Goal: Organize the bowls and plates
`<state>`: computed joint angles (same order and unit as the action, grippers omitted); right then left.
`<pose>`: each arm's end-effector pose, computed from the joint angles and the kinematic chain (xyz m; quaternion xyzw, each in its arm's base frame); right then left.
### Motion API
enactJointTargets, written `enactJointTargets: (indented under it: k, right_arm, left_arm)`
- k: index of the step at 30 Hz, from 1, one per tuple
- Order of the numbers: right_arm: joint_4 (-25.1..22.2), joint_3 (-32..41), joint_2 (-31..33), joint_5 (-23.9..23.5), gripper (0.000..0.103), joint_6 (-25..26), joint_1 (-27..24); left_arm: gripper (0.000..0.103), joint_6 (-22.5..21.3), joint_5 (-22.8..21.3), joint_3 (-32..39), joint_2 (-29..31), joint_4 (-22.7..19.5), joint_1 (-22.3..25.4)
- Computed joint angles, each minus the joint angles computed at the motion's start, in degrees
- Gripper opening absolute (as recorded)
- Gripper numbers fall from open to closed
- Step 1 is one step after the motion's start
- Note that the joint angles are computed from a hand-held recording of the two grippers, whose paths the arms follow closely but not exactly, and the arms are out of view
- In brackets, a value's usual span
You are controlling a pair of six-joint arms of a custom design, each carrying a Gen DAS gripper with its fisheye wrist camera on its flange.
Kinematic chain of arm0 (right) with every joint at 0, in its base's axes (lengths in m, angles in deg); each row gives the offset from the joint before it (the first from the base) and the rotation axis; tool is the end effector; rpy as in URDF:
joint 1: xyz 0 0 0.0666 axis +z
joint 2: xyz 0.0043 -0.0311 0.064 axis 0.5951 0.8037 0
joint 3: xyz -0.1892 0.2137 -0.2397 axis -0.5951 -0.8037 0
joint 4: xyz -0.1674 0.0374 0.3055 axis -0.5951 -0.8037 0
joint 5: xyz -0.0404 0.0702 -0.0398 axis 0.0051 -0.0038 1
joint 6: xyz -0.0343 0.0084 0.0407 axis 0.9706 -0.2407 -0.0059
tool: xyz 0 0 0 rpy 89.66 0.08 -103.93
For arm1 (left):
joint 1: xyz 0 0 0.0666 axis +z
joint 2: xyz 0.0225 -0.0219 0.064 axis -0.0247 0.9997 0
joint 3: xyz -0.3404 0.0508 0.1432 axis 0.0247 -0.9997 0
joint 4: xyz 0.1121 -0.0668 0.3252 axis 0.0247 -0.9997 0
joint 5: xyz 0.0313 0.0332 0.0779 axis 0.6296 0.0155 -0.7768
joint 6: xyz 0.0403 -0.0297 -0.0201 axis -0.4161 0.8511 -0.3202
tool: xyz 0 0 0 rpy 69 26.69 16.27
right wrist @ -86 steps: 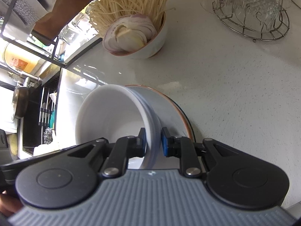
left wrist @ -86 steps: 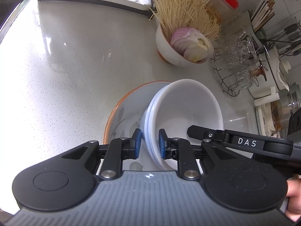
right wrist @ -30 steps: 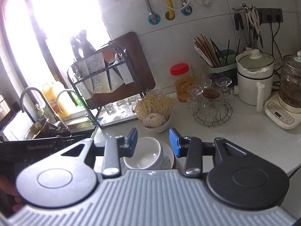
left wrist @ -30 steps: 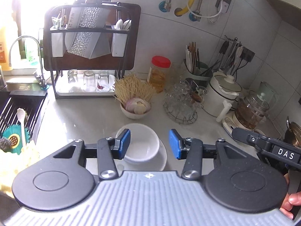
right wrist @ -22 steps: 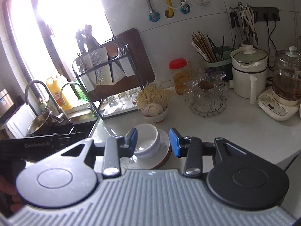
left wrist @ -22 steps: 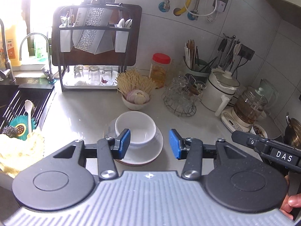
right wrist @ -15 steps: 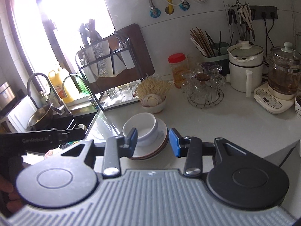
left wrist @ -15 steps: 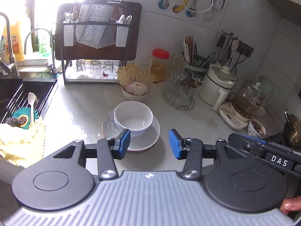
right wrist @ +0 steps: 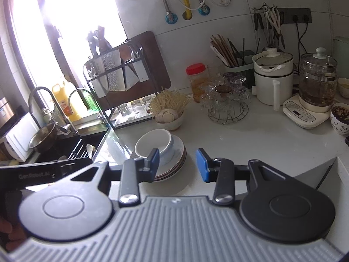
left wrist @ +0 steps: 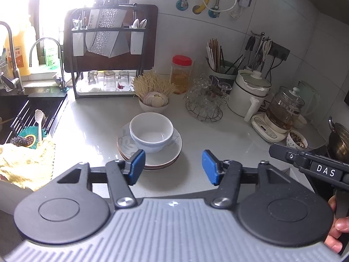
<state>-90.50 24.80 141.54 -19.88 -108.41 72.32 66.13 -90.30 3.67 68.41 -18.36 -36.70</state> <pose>0.4326 0.3094 0.4436 -0.1167 0.8472 0.2182 0.4701 0.3748 -0.2434 0.4645 -0.1353 0.8833 -0.0332 0.4476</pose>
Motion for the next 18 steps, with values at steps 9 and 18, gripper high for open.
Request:
enactJointTargets:
  k: [9, 18]
  right_arm:
    - [0.93, -1.76, -1.23, 1.97, 0.052, -0.14, -0.88]
    - [1.06, -2.95, -1.64, -0.30, 0.058, 0.34, -1.36]
  left_arm:
    - [0.075, 1.22, -0.75, -0.35, -0.11, -0.79, -0.57]
    - [0.087, 2.99, -4.45, 0.57, 0.79, -4.39, -2.23]
